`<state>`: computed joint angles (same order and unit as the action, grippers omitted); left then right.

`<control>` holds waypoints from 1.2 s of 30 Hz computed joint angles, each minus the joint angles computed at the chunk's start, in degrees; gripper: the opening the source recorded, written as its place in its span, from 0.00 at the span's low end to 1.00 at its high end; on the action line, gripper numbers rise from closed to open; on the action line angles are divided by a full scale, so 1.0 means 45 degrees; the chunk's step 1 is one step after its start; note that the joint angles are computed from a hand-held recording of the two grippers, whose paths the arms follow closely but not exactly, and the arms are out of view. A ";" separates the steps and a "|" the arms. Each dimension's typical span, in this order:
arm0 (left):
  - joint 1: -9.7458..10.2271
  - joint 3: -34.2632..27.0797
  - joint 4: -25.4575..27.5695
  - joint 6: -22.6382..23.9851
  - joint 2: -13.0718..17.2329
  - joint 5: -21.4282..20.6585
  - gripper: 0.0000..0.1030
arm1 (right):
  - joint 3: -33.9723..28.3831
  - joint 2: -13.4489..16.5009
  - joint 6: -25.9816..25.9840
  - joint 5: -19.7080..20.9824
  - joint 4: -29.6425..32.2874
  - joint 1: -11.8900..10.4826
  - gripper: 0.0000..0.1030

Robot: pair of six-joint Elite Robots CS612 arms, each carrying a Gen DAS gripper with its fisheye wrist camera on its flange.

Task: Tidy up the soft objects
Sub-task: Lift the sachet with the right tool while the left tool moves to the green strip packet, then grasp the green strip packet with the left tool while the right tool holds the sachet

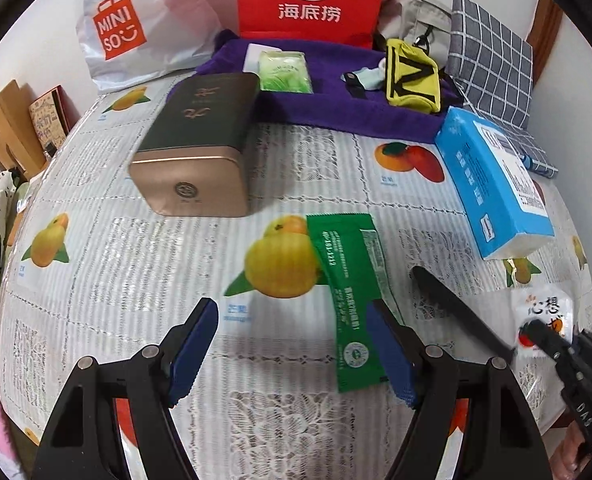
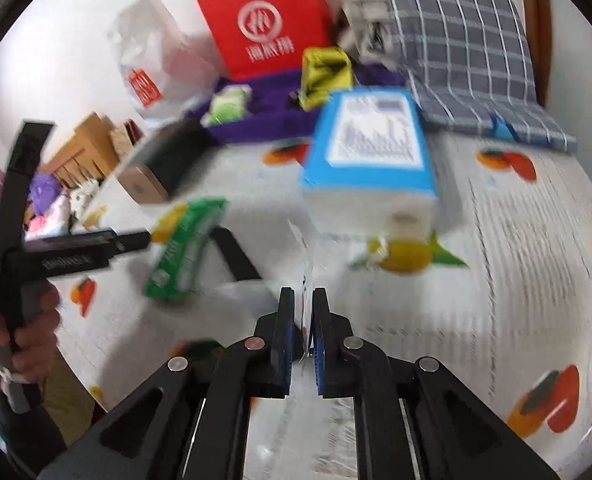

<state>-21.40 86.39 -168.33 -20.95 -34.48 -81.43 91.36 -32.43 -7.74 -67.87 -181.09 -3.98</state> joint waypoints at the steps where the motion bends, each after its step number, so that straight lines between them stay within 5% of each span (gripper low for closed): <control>1: -0.0037 -0.0034 0.0054 0.0072 0.0026 0.0010 0.72 | 0.0017 0.0015 -0.0060 0.0142 0.0061 -0.0042 0.13; 5: -0.0094 -0.0125 0.0182 0.0143 0.0097 0.0053 0.73 | 0.0188 0.0049 0.0056 0.0886 -0.0375 -0.0214 0.36; 8: -0.0079 -0.0154 0.0217 0.0092 0.0135 0.0011 0.73 | 0.0131 0.0123 0.0206 0.0913 -0.0572 -0.0191 0.27; 10: -0.0069 -0.0167 0.0225 0.0082 0.0162 -0.0020 0.73 | -0.0041 0.0198 0.0357 0.0675 -0.0361 -0.0122 0.08; 12: -0.0052 -0.0148 0.0173 0.0074 0.0177 -0.0058 0.73 | -0.0118 0.0297 0.0679 0.0239 -0.0665 -0.0034 0.04; 19: 0.0019 -0.0244 -0.0159 0.0009 0.0275 -0.0897 0.73 | 0.0097 0.0187 0.0657 -0.0229 -0.1598 0.0046 0.04; 25: -0.0267 -0.0961 0.1128 0.0231 0.0635 -0.0401 0.77 | 0.0177 0.0099 0.0693 -0.0673 -0.1681 0.0038 0.04; 29: -0.0479 -0.0993 0.0593 0.0281 0.0803 0.0479 0.80 | 0.0112 0.0137 0.0916 -0.0868 -0.1509 0.0003 0.04; 31: -0.0478 -0.0953 0.0291 0.0142 0.0824 0.0664 0.69 | 0.0113 0.0137 0.1002 -0.0998 -0.1566 0.0000 0.04; 33: -0.0450 -0.0919 0.0193 0.0176 0.0783 0.0721 0.41 | 0.0137 0.0110 0.1025 -0.1123 -0.1646 0.0009 0.04; 36: -0.0302 -0.0847 0.0258 -0.0051 0.0661 0.0418 0.29 | 0.0182 0.0043 0.1015 -0.1166 -0.1787 0.0023 0.04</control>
<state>-22.76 82.58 -167.17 -21.18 -31.50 -79.55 92.18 -32.23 -3.17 -73.11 -189.13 -3.88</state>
